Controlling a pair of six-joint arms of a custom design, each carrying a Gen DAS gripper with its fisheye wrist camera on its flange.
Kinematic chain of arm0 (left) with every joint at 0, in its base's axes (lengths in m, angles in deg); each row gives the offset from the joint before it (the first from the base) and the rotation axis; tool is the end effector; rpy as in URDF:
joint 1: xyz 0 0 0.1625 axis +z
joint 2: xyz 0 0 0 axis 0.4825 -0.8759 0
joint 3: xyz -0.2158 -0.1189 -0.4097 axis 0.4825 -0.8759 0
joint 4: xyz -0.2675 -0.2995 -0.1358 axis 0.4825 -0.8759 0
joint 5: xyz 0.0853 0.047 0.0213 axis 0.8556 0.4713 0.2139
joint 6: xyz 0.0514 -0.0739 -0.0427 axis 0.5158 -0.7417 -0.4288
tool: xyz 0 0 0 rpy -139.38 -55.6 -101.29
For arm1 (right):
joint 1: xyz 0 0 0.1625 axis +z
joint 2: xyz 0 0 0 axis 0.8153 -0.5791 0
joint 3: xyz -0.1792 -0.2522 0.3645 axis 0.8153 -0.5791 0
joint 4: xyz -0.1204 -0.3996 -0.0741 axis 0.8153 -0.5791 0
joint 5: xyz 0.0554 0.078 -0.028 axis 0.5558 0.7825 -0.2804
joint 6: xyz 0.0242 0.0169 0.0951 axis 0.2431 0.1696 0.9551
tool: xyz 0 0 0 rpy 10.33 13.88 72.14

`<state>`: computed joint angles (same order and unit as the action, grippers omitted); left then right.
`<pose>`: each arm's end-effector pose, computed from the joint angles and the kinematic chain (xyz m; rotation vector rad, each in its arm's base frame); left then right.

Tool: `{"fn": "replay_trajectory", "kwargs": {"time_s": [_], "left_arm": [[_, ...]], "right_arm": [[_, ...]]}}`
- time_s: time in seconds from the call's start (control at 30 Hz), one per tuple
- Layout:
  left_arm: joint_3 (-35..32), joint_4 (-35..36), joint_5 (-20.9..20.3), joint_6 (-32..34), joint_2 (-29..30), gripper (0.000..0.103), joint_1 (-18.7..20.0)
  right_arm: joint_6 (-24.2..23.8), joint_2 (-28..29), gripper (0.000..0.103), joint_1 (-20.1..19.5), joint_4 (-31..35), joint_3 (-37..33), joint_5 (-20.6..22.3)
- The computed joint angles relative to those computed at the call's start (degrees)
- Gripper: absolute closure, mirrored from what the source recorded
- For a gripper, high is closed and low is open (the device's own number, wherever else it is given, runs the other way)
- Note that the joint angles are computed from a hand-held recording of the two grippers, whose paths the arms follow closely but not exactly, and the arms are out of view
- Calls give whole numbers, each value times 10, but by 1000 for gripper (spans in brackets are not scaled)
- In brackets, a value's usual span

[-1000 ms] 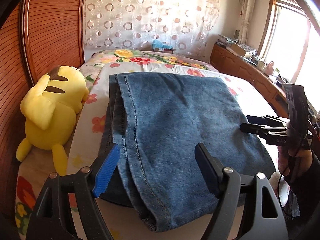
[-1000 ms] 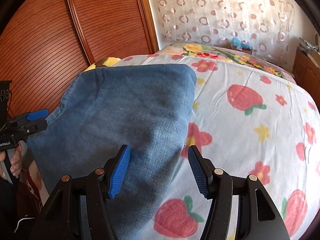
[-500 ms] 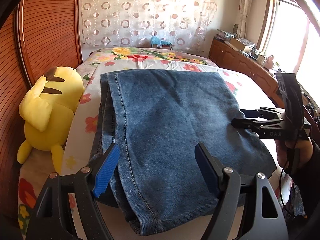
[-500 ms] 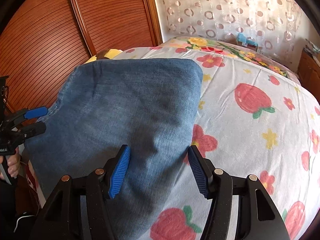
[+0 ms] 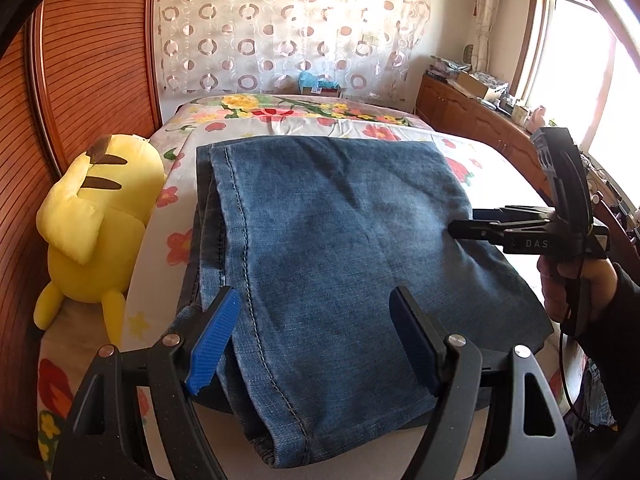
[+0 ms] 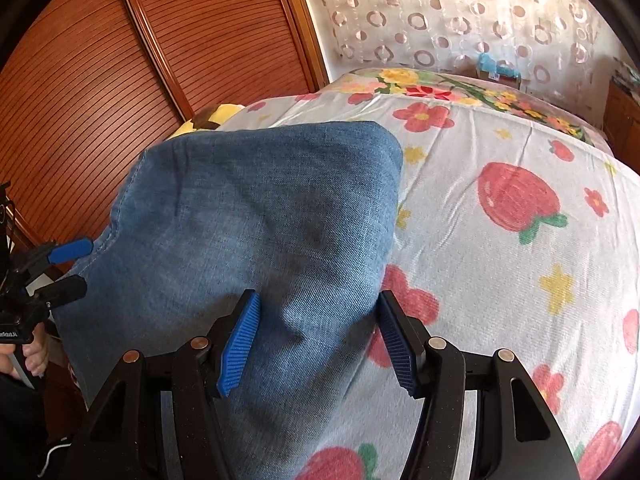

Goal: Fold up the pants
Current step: 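Grasp the jeans end with the right tool and fold it over the stack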

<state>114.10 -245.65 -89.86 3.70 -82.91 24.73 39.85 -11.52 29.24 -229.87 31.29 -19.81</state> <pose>-0.3423 -0.7624 -0.0012 1.0392 2.4936 -0.6391 0.0317 -0.7237 0.3835 0.4533 -2.4624 0.9056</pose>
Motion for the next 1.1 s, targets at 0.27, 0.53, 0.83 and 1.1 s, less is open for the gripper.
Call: {"fn": "replay_trajectory", "kwargs": {"time_s": [0.27,0.53,0.83,1.1], "left_arm": [[2,2,2,-4,0,25,3],[4,-9,3,-1,-5,25,0],[-4,-10,-6,7,1,25,-7],[-48,-1,-40,26,36,25,-29]], "right_arm": [[-50,2,92,22,-65,25,-11],[-73,-37,93,60,-155,68,36],[-83,-95,93,59,-179,82,-20],[-69,-158,93,8,-177,128,-88]]}}
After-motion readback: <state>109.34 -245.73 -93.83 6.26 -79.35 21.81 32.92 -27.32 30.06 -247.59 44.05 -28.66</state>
